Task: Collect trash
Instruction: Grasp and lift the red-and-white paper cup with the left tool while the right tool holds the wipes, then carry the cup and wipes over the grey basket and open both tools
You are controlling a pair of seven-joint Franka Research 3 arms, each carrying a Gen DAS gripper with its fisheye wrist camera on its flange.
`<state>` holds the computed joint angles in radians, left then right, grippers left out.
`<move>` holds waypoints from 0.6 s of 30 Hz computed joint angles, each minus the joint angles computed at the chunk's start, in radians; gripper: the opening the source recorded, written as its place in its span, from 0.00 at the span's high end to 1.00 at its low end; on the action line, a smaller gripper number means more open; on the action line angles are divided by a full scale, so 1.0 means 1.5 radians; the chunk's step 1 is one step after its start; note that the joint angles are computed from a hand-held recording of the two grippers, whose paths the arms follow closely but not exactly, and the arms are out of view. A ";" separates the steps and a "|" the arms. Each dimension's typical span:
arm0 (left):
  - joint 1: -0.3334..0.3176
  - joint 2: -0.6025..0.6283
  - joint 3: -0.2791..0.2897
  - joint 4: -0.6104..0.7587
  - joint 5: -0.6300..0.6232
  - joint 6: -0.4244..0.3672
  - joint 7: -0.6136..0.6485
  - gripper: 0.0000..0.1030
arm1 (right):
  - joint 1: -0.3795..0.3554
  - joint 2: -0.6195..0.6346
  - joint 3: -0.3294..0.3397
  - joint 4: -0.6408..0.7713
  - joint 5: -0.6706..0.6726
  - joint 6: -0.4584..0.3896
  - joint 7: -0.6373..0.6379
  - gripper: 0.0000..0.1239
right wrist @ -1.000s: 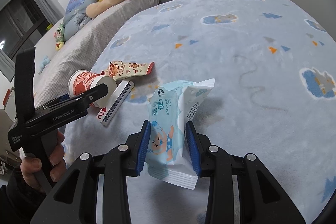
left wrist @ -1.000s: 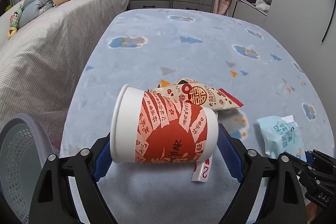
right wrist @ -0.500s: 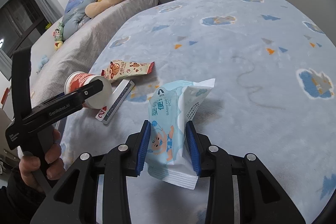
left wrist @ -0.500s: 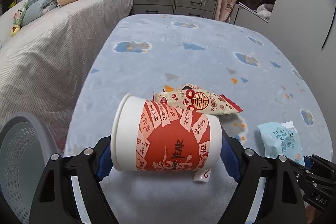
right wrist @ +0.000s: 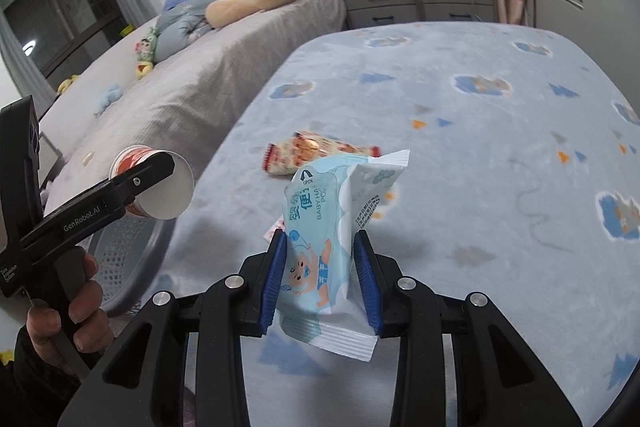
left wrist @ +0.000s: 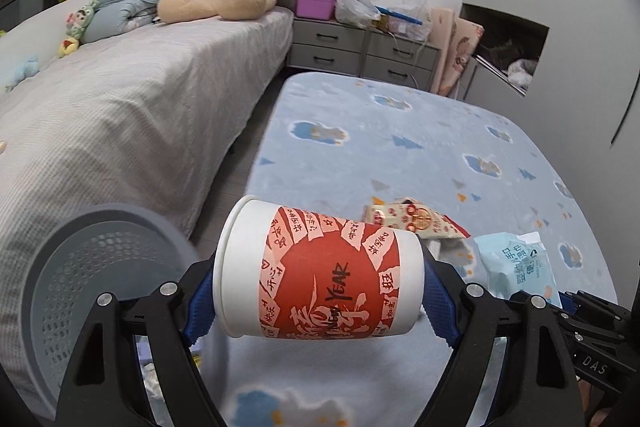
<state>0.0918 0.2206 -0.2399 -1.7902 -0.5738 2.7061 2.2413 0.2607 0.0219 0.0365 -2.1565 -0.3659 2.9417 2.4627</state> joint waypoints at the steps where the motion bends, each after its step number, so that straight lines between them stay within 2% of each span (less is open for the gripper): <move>1: 0.003 -0.004 0.004 -0.003 -0.001 0.005 -0.003 0.22 | 0.002 0.010 0.004 0.015 0.013 -0.001 -0.021 0.72; 4: 0.011 -0.014 0.022 -0.016 0.013 0.027 -0.026 0.22 | 0.014 0.046 0.012 0.063 0.070 0.000 -0.095 0.72; 8: 0.020 -0.017 0.052 -0.027 0.075 0.049 -0.095 0.22 | 0.029 0.101 0.027 0.136 0.169 -0.003 -0.216 0.72; 15: 0.047 -0.012 0.087 -0.038 0.192 0.073 -0.223 0.22 | 0.043 0.208 0.071 0.292 0.301 -0.046 -0.405 0.72; 18: 0.058 -0.009 0.098 -0.040 0.239 0.077 -0.271 0.22 | 0.058 0.242 0.075 0.347 0.335 -0.066 -0.458 0.72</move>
